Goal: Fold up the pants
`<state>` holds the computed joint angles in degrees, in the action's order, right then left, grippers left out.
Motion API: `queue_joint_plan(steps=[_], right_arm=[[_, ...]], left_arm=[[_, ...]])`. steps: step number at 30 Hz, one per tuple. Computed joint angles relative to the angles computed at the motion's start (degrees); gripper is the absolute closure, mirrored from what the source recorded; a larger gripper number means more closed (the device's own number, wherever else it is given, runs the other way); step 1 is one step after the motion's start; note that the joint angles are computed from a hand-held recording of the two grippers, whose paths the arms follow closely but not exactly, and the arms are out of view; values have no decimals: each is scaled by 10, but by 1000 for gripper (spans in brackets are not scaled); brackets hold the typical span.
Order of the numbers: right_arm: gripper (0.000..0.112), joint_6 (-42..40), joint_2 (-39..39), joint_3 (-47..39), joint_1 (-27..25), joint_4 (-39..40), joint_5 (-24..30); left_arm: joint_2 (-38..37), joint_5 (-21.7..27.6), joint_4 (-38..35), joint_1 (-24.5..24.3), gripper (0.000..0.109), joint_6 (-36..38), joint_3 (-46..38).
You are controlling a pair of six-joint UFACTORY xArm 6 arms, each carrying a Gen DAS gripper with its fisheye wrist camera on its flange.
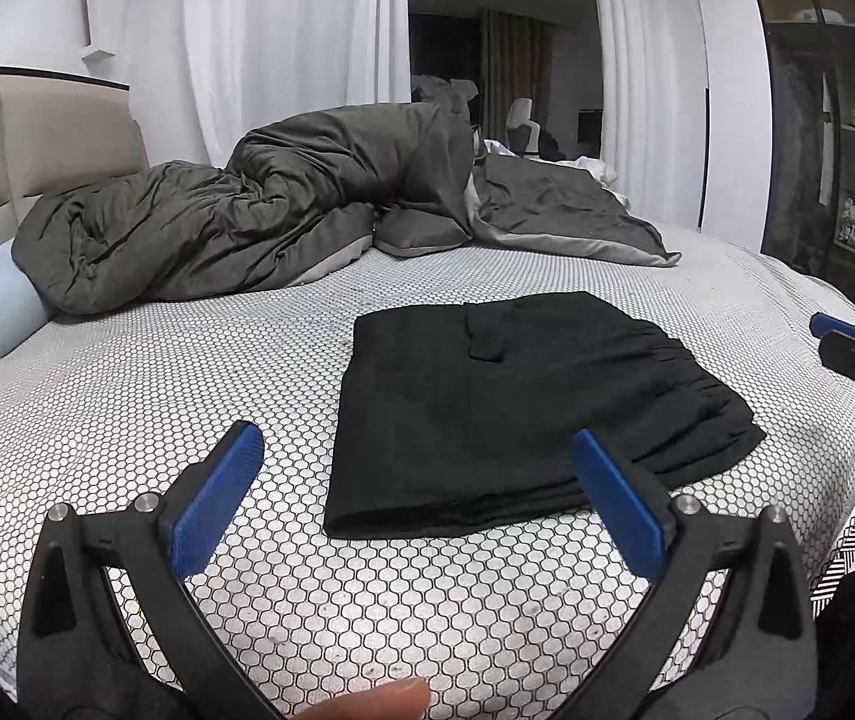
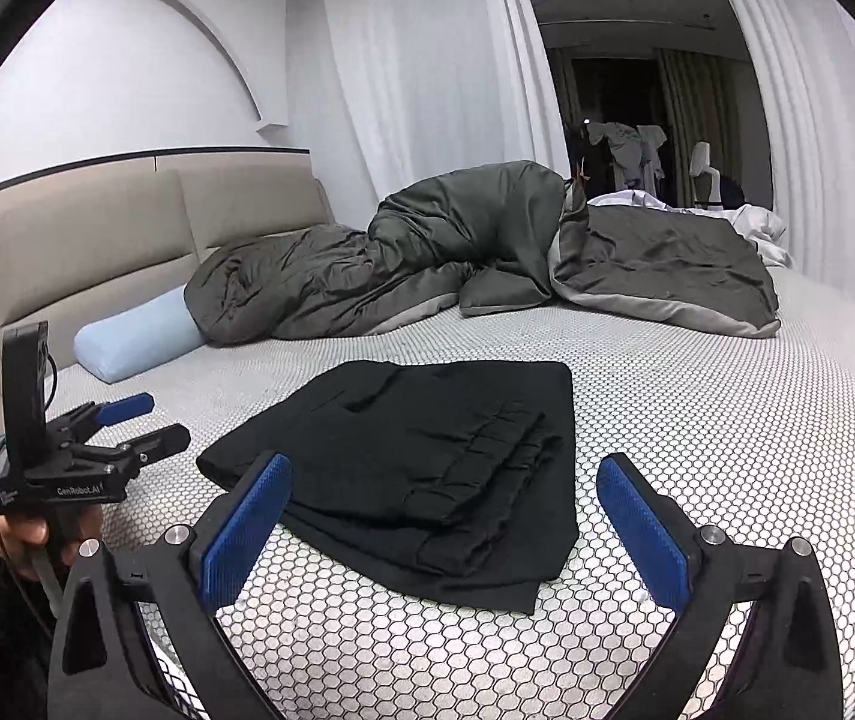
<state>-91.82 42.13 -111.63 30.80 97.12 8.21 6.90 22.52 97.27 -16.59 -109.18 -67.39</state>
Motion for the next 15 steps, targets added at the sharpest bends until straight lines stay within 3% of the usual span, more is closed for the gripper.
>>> queue_joint_plan(steps=[15], right_arm=[[9,-23,-16,23,-1,6,12]], left_arm=[[-1,20,28,-8,6,-25,-1]])
